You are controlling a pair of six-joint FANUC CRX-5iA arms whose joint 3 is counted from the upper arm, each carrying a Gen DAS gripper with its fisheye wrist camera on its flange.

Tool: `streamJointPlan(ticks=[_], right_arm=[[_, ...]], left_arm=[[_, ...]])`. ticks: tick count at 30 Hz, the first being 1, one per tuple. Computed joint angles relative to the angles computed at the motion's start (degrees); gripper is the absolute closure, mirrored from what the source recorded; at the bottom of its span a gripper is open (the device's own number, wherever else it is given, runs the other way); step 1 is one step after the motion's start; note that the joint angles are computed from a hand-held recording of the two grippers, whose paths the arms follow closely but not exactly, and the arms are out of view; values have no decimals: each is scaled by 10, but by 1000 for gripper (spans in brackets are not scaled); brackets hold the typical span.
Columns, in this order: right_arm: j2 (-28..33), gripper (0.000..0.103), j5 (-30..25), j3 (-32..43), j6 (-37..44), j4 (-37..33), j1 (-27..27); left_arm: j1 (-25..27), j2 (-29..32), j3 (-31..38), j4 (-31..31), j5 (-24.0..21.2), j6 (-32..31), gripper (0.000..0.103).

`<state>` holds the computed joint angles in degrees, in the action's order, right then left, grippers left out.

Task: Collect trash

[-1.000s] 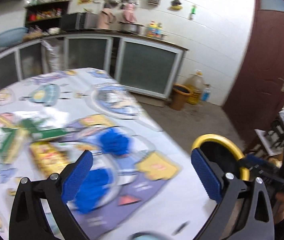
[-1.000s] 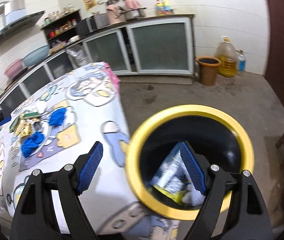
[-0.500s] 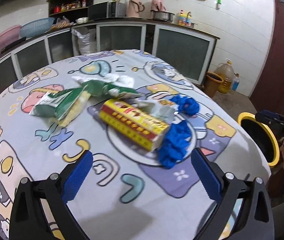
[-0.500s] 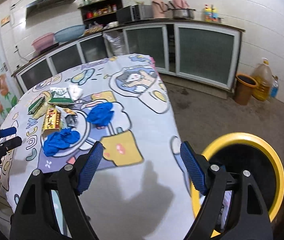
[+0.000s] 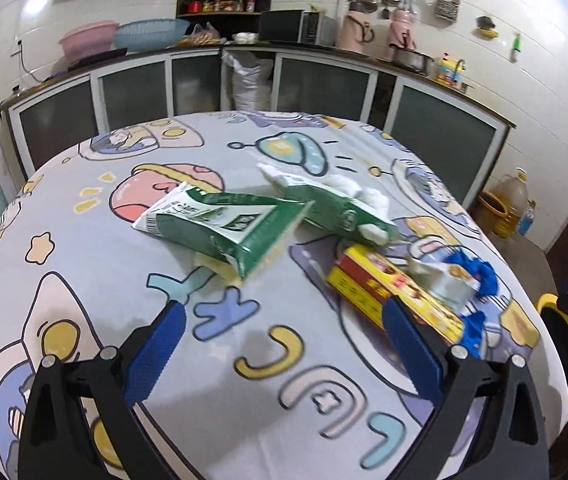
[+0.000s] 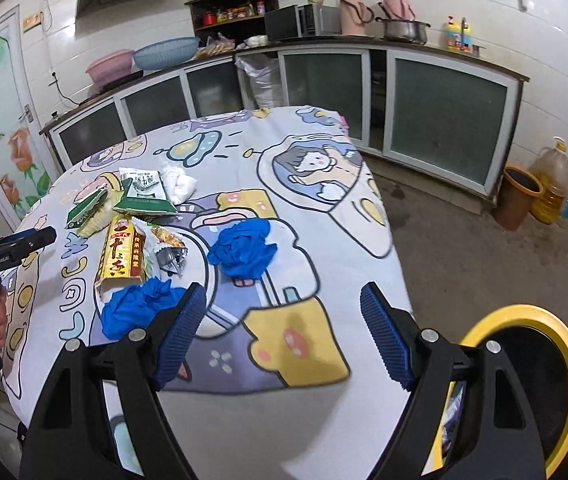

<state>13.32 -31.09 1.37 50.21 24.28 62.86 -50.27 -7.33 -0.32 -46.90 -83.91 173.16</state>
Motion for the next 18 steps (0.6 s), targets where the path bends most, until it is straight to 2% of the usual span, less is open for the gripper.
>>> streamJointPlan(ticks=[5, 8, 18], right_arm=[[33, 27, -11, 48, 41, -38, -3], [44, 27, -12, 67, 59, -60, -5], [61, 27, -24, 86, 72, -67, -7]], left_arm=[[30, -3, -9, 11, 2, -12, 8], [47, -17, -24, 20, 19, -7, 8], [73, -45, -49, 40, 35, -30, 8]])
